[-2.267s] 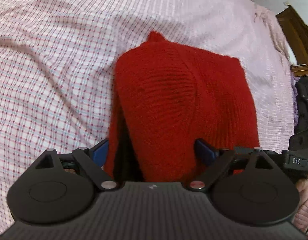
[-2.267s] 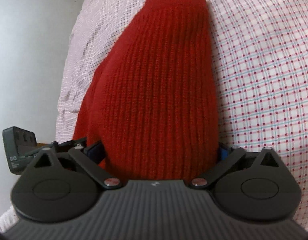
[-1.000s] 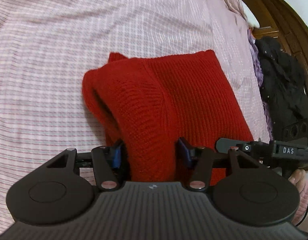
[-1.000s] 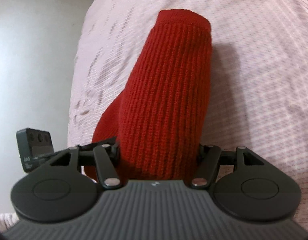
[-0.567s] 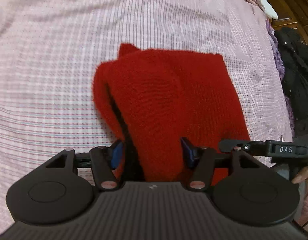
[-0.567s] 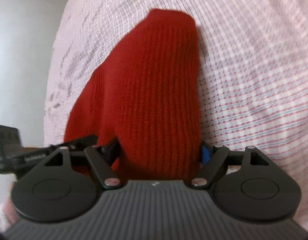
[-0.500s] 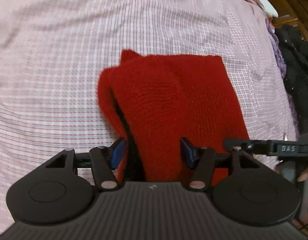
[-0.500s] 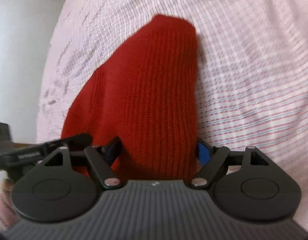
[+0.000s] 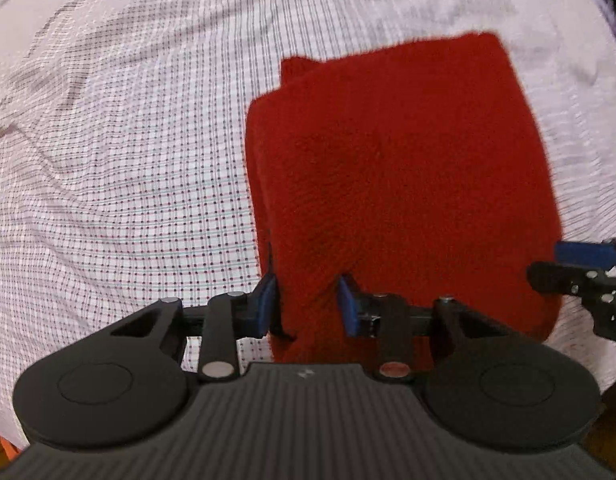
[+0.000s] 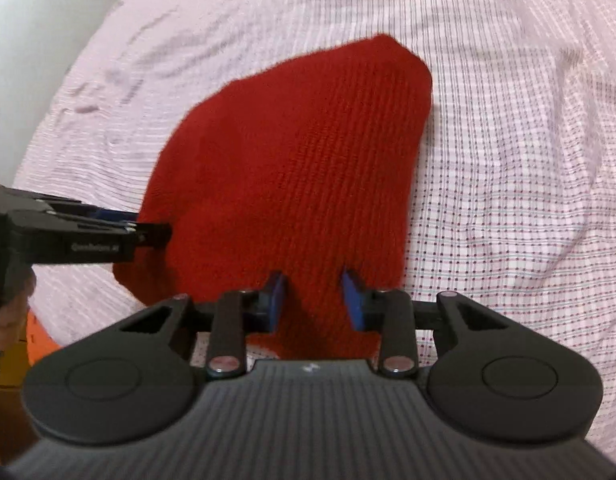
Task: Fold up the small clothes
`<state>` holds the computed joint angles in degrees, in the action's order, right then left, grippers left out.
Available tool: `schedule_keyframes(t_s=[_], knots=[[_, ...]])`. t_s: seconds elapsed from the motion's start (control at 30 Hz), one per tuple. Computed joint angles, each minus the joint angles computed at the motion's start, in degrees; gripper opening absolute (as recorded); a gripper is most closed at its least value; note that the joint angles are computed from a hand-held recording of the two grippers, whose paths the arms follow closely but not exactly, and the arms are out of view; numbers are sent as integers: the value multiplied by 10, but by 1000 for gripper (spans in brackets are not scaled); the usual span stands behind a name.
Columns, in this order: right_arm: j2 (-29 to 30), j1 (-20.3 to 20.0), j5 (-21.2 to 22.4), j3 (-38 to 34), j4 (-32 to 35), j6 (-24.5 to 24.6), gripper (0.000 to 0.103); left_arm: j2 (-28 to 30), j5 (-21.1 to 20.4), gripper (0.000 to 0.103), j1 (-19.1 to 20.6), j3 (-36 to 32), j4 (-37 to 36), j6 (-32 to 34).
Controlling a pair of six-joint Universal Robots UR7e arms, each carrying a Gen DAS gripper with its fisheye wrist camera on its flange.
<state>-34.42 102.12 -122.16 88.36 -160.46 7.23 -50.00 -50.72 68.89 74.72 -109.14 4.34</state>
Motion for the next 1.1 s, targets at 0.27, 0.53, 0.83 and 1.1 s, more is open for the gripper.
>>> schedule_keyframes(t_s=[0.27,0.53,0.83,1.1], knots=[[15,14,-42,-7,-6,41,37,12,-41,41,22,-28,7,14],[21,35,-88,-13,-8,91,39,-7,-85,41,23,-31,8,1],[7,63,-114,9,-37,117,39,-43,-98,60,-4,7,-18,11],[13,94,-168,17,-80,92,66,-72,-117,73,-19,35,-38,21]])
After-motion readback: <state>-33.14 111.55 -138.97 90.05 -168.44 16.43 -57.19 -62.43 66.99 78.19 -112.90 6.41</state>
